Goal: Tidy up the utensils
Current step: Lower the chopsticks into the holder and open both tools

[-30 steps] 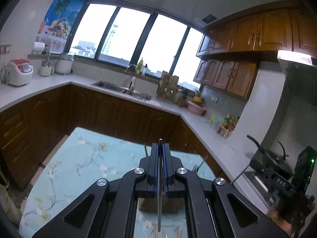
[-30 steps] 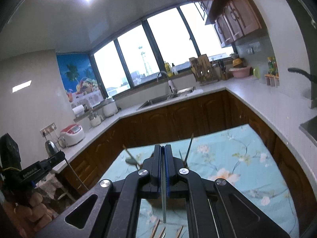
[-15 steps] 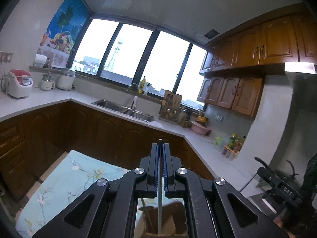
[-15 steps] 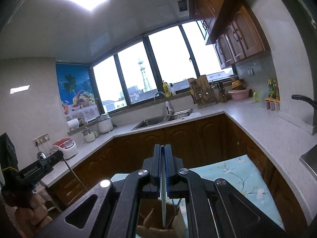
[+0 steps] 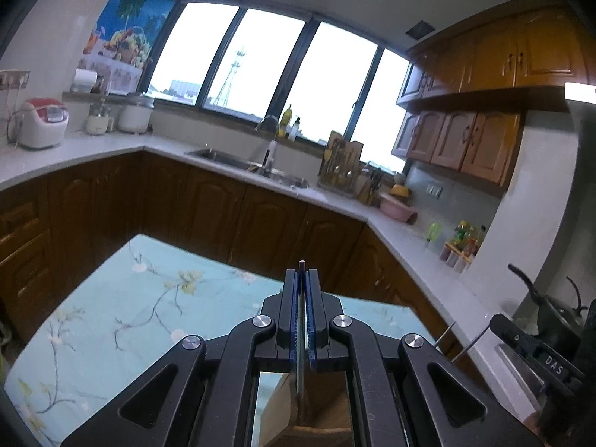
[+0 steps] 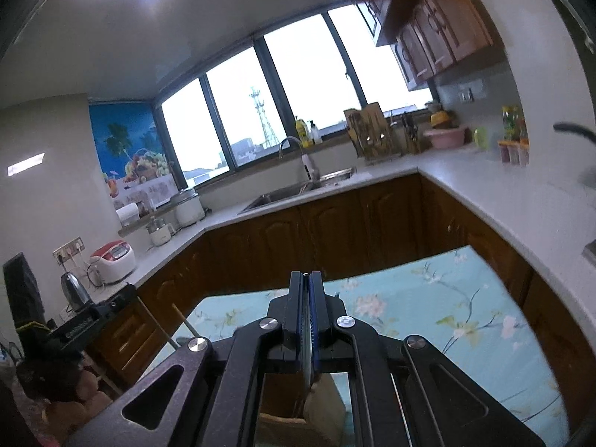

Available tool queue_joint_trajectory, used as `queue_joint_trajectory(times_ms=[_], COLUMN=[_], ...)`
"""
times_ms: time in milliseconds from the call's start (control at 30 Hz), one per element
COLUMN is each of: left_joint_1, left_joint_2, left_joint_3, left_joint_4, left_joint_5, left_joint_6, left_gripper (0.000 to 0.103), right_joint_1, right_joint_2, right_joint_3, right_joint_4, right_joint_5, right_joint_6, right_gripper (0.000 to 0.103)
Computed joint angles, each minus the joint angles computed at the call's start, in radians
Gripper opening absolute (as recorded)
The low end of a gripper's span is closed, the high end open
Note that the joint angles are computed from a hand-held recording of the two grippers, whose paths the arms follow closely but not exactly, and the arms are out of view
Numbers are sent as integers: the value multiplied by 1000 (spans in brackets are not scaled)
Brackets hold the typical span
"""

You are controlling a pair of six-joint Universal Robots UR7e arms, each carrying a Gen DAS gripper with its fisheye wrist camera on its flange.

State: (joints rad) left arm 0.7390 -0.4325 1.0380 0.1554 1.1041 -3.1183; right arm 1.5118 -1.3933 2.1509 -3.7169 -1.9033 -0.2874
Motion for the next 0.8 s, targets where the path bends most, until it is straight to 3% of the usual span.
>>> queue_joint_trajectory(times_ms=[300, 800], left_joint_1=[18, 29], left_joint_2=[68, 82], left_joint_3=[-171, -243], left_joint_4=[180, 270], left_joint_5=[5, 15], left_joint_6=[-9, -20], left_gripper=[3, 6], right_joint_1=[-31, -36], right_joint_2=[10, -6], right_joint_3=[12, -2], right_joint_4=[27, 100], right_joint_5=[24, 14], right_joint_6=[19, 65], right_gripper=[3, 8])
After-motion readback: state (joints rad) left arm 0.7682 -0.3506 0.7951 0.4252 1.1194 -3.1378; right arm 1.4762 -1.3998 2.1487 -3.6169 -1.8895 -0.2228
